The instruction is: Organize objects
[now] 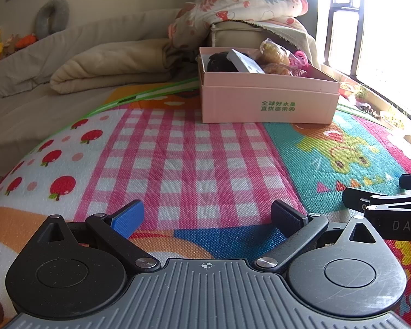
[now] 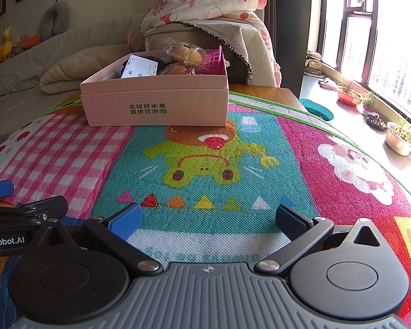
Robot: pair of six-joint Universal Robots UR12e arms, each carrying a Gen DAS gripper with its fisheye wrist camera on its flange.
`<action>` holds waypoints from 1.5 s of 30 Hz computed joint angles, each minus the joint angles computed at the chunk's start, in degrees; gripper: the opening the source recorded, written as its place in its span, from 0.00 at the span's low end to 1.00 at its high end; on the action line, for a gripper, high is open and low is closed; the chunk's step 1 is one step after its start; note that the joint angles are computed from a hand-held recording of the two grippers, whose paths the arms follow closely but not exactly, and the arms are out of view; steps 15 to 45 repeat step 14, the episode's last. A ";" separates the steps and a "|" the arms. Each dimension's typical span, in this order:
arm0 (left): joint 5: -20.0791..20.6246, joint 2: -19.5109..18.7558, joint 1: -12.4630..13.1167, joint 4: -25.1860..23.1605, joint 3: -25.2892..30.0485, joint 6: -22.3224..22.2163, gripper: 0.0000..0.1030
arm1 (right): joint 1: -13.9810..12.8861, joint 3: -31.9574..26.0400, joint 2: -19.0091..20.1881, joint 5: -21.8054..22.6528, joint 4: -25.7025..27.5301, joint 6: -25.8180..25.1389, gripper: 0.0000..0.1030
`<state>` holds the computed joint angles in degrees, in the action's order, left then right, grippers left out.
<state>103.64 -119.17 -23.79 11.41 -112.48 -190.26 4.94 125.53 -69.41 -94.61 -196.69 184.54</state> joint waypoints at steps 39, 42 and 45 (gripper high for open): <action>0.90 0.03 -0.17 -1.15 0.42 -1.03 0.99 | -0.07 0.01 0.08 0.04 -0.10 -0.04 1.00; 0.90 0.03 -0.17 -1.15 0.42 -1.03 0.99 | -0.07 0.01 0.08 0.04 -0.10 -0.04 1.00; 0.90 0.03 -0.17 -1.15 0.42 -1.03 0.99 | -0.07 0.01 0.08 0.04 -0.10 -0.04 1.00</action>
